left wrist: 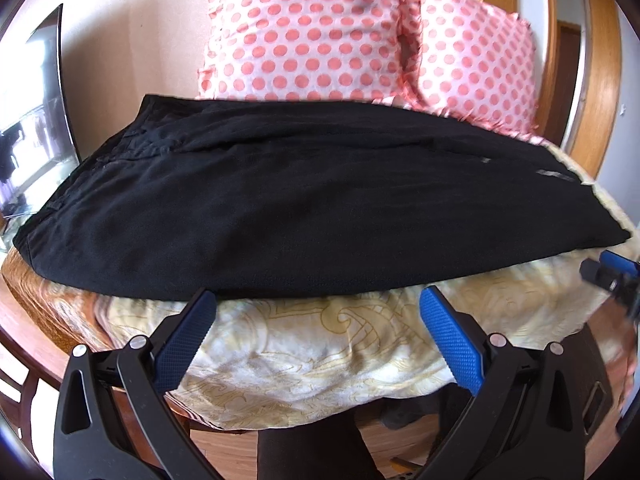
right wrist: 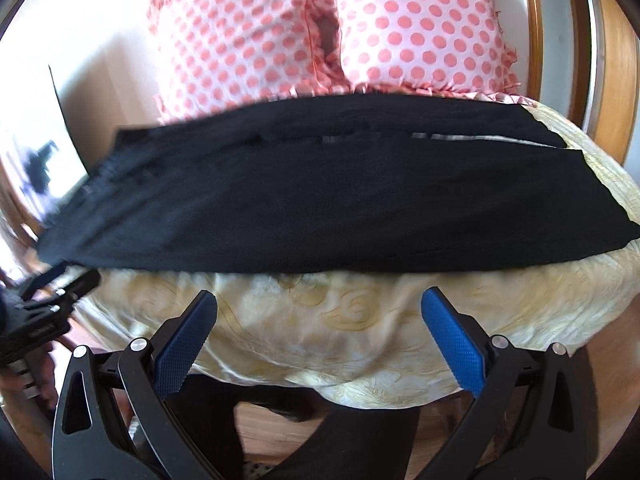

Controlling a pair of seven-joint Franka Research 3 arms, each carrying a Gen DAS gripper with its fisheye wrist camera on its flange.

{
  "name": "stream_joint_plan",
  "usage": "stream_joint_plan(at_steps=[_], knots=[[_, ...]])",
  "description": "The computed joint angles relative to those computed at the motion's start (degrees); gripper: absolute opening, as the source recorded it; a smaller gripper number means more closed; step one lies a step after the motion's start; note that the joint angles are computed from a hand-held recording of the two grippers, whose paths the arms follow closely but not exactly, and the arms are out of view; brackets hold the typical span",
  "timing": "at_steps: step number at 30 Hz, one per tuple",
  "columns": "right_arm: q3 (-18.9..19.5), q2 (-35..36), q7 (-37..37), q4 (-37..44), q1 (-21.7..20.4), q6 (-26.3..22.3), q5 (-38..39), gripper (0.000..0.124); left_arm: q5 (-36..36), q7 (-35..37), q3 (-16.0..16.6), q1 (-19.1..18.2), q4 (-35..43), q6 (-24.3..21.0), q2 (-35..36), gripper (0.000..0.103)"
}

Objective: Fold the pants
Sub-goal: 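Lower the right tool onto the trouser leg end and close it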

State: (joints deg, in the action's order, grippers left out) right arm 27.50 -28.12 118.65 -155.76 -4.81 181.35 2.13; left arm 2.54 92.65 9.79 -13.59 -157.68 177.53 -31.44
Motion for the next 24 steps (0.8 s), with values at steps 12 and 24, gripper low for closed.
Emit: stream_joint_plan(at_steps=[12,24], knots=[[2.0,16.6,12.3,32.3,-23.2,-23.9,-17.5,0.102,-2.3,1.9,7.0,-6.6,10.8,4.3,5.6,0.101],[-5.7,61.4,29.9,86.3,-15.0,-54.2,-27.9,0.083,-10.1,4.1,5.6,-4.6,28.2,2.7,23.6,0.101]])
